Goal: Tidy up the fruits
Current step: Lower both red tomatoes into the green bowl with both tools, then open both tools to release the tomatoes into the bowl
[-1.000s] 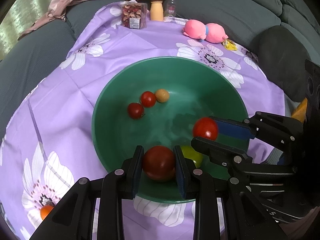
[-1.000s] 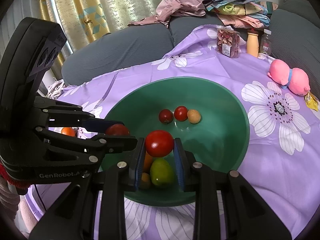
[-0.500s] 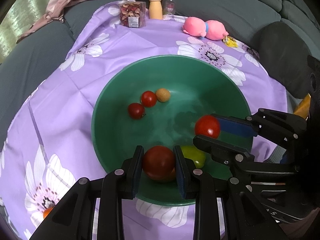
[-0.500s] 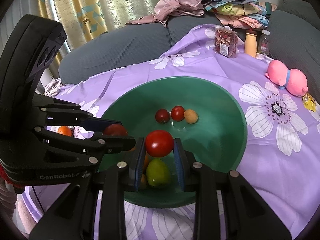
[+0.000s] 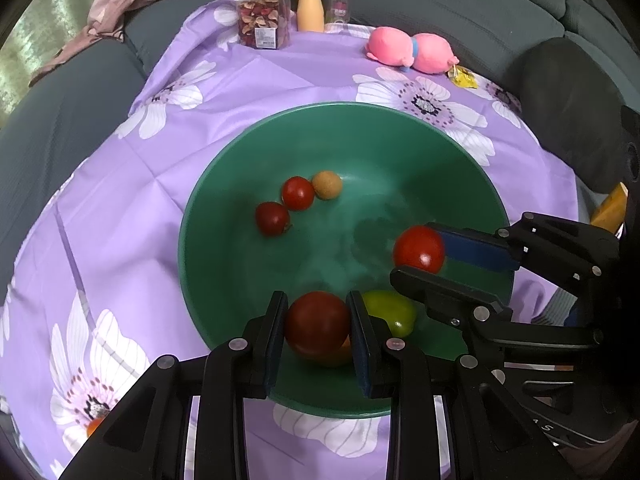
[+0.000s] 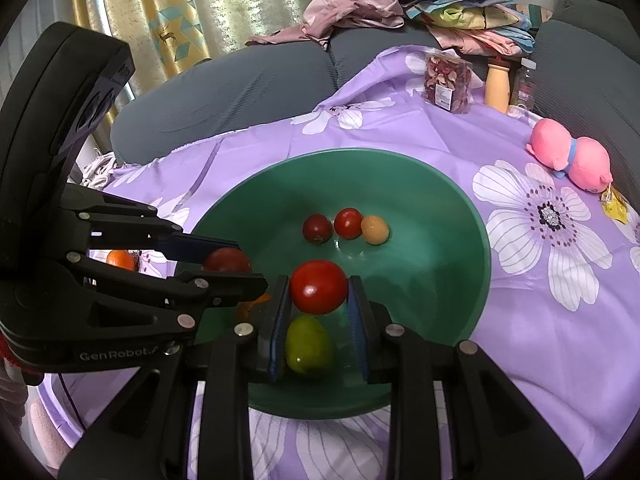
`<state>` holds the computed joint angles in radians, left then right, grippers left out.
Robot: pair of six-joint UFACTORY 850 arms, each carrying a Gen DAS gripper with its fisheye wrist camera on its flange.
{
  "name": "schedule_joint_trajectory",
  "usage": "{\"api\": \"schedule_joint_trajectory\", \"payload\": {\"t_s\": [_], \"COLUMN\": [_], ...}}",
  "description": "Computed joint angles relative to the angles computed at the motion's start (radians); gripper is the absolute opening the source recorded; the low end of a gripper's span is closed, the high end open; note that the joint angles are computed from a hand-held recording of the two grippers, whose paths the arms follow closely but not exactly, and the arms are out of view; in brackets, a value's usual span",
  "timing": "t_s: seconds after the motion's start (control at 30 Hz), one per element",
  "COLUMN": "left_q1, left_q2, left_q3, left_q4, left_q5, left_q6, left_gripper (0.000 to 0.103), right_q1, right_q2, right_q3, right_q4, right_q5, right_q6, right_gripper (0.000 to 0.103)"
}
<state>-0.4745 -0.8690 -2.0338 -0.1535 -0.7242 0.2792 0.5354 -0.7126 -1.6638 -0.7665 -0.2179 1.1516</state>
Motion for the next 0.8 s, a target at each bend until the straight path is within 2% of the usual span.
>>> {"api": "schedule_joint_trajectory", "payload": {"t_s": [0.3,0.5,0.6,0.67,0.8], "left_q1": [-0.004,-0.007,-0.006,-0.001,0.017], "left_q2": [-0.002,0.033,0.072,0.107,0.178], "left_q3": [-0.005,0.038,0.089,0.139,0.242], "left_q4": [0.029,0.049,0.047,0.050,0.025], "left_q5": [-0.006,0.022,0.049,0.077,0.130], "left_q6": [-0.021,-0.044,-0.051,-0.067,-0.094], "left_gripper": [0.030,0.030,0.031,0.040,0.049], "right_q1": [0.005,0.015,0.024,0.033,0.052], "right_q2": [0.003,0.024,0.038,0.051,0.074], "right_q3": [0.001,0.021,0.036,0.047,0.067], "right_q4": [-0.050,-0.112,-0.147,-0.179,-0.215], "right_q5": [-0.019,-0.048,-0.067,-0.081,-0.091], "right_q6": [0.059,0.130,0.170,0.203,0.235], "right_gripper": [0.030,0.030,0.036,0.041,0.050]}}
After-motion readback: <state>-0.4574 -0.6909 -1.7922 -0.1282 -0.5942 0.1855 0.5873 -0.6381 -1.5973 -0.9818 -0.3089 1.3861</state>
